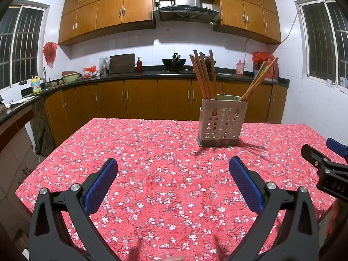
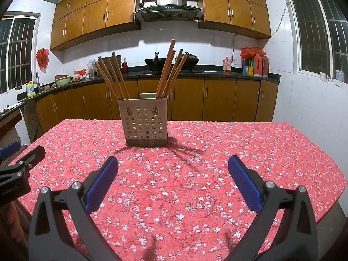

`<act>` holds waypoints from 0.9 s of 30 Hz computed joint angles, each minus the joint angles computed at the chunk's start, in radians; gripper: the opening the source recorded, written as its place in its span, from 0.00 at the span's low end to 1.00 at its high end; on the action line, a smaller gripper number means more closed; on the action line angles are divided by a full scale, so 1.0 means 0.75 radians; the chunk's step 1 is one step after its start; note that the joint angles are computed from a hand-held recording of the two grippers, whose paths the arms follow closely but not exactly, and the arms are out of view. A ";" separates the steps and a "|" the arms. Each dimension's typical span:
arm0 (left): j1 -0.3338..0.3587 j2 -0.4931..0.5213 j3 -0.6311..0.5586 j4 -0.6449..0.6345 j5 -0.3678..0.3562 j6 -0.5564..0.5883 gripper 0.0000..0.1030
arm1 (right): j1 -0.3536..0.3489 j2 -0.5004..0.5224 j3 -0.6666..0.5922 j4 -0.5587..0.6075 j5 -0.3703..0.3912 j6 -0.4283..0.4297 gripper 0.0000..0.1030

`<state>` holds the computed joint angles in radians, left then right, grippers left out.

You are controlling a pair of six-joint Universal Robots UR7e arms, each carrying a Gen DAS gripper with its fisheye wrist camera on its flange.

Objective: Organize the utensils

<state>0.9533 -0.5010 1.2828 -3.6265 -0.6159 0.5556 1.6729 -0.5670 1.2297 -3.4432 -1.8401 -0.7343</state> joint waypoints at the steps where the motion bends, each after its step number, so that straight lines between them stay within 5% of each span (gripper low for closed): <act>1: 0.000 0.000 -0.001 0.001 0.000 -0.001 0.98 | -0.001 0.000 -0.001 0.002 0.000 -0.001 0.96; 27: -0.001 0.004 0.000 0.008 -0.001 -0.009 0.98 | -0.003 0.000 0.008 0.003 0.002 -0.001 0.96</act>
